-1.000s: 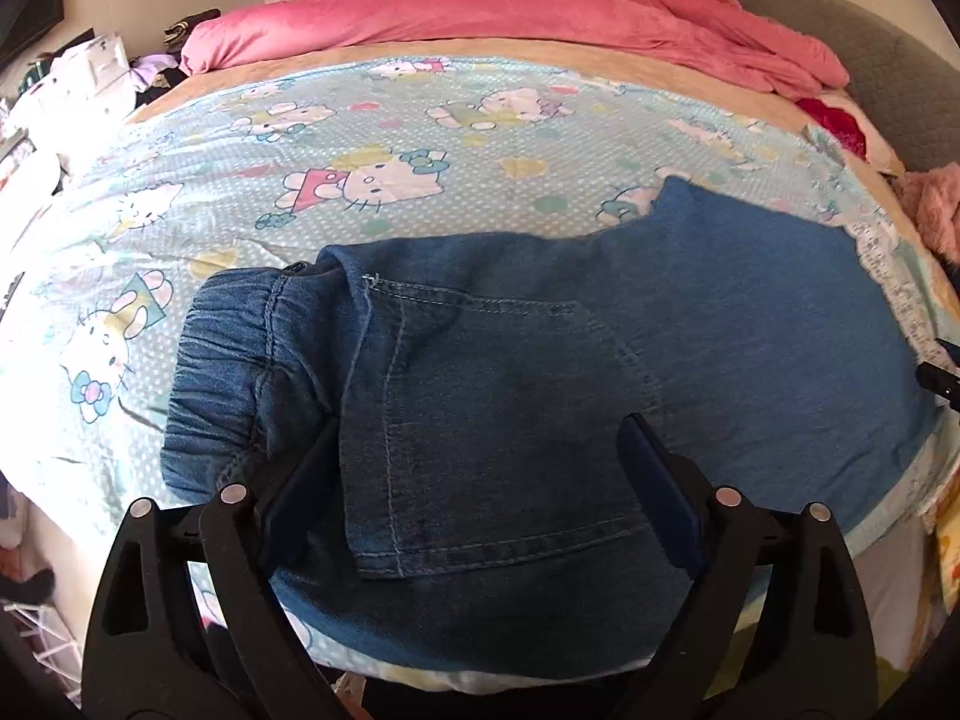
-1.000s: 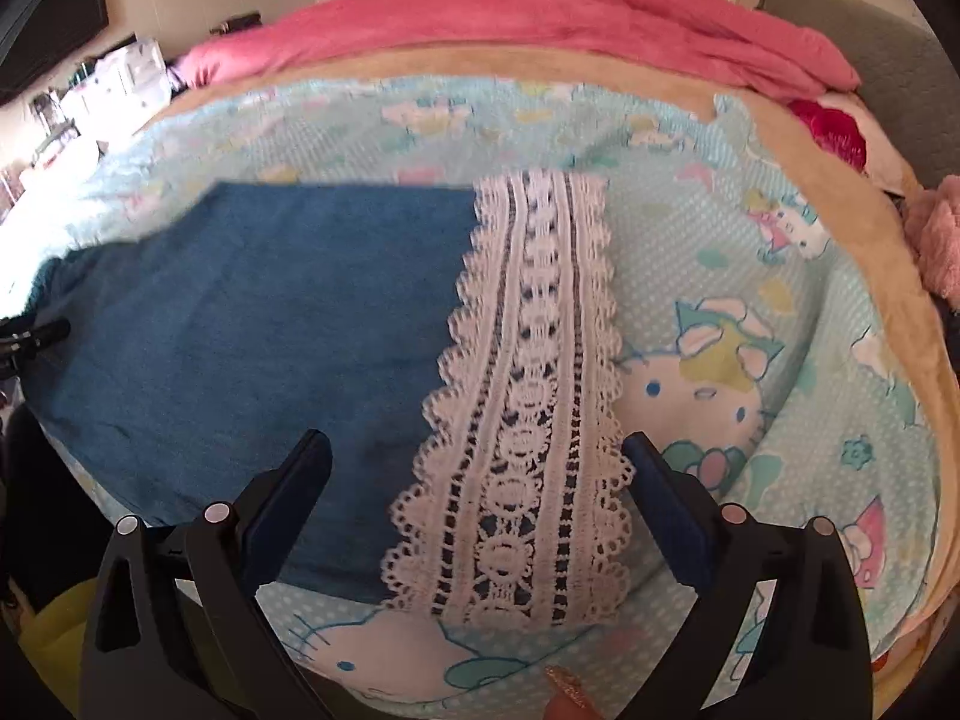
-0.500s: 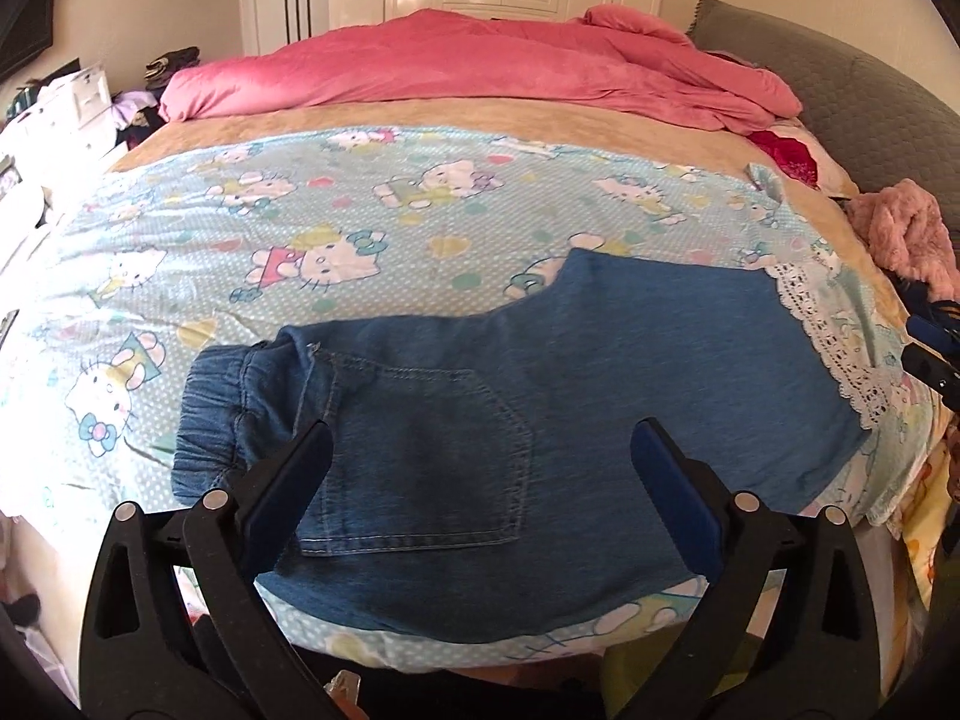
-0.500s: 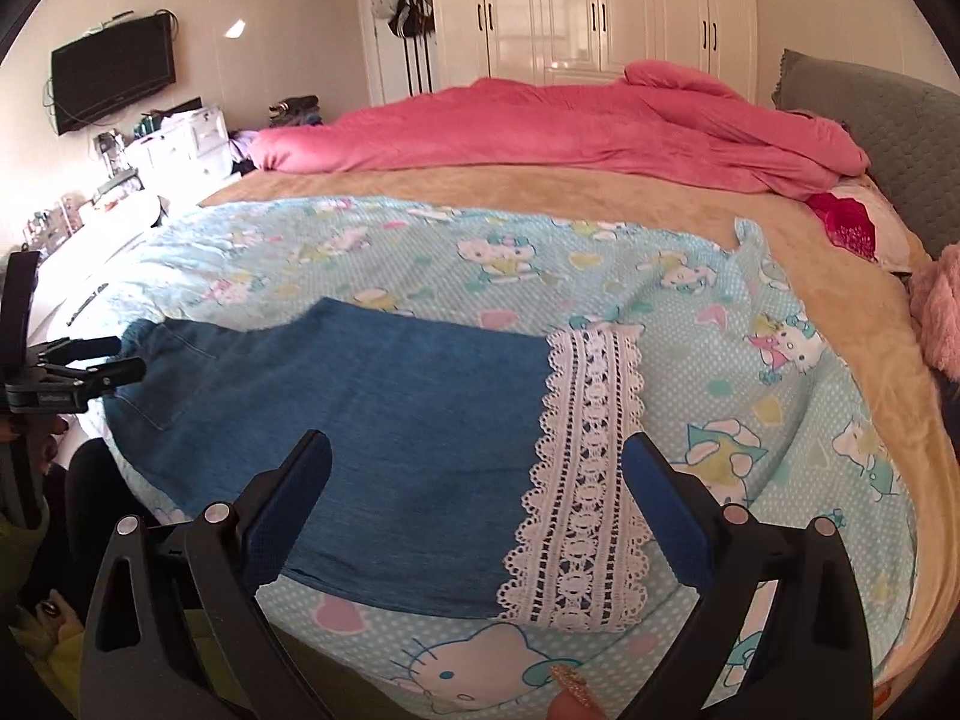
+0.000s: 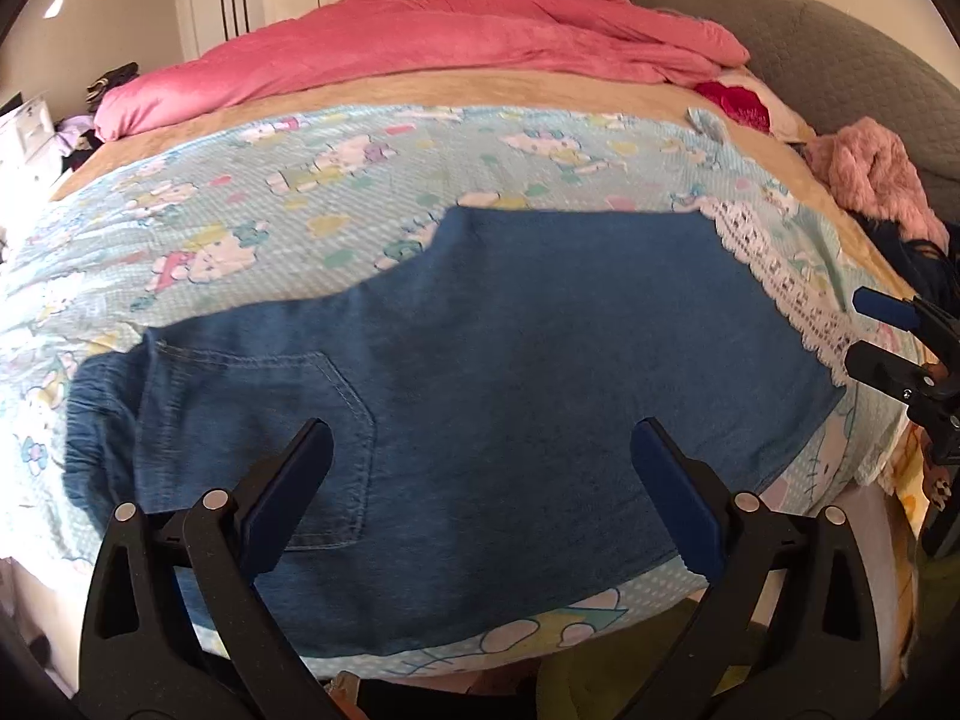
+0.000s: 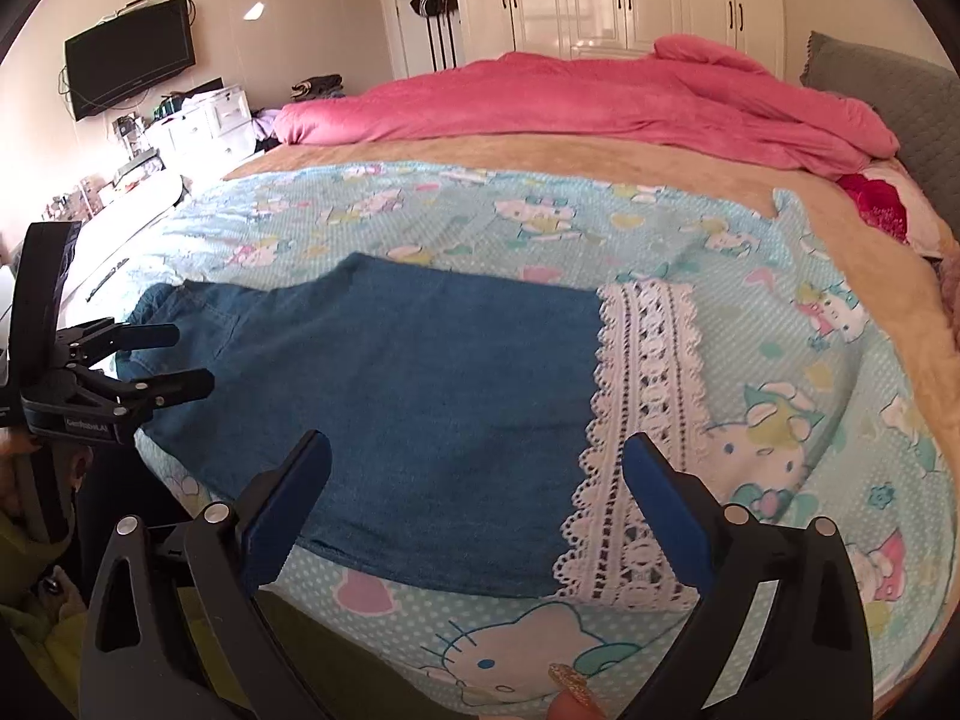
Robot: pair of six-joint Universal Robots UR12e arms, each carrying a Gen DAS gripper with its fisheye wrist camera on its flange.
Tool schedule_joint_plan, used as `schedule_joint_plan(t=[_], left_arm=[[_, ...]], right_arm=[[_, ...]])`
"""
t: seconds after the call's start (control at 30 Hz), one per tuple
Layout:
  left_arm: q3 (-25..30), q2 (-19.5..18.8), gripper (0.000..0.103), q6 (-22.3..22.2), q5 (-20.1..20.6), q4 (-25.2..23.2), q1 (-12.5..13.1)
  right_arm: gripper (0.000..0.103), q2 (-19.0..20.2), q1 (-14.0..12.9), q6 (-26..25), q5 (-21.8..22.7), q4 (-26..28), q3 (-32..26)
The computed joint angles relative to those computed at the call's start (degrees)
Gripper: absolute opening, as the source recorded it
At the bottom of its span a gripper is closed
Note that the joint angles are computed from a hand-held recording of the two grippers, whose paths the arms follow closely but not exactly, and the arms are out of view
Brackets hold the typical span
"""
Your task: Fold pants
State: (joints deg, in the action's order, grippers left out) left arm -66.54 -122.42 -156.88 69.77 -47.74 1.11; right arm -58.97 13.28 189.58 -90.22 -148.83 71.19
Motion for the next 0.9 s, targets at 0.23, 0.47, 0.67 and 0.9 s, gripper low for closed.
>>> schedule_joint_plan(t=[0.23,0.47,0.67,0.9], left_arm=[[0.4,-1.5,0.093,2.3,3.8,-4.5,-0.8],[0.7,-1.2,0.093,1.7,1.5,-4.7,-0.3],[2.0,-1.2,0.093,1.7,0.4,-4.4,-0.5],[7.9,-3.8,0.093,2.3,-0.6,-5.5,-2.1]], right_arm=[[0.097,1.8,0.0,0.9,-1.5,10.5,-2.1],[0.097,0.9,-0.4,1.0,-0.2,6.3,-0.2],[0.097,-0.4,-1.0,2.6,-1.6,2.4,1.1],[0.097,-1.9,-2.0,4.8,-3.5,-0.8,2.9]])
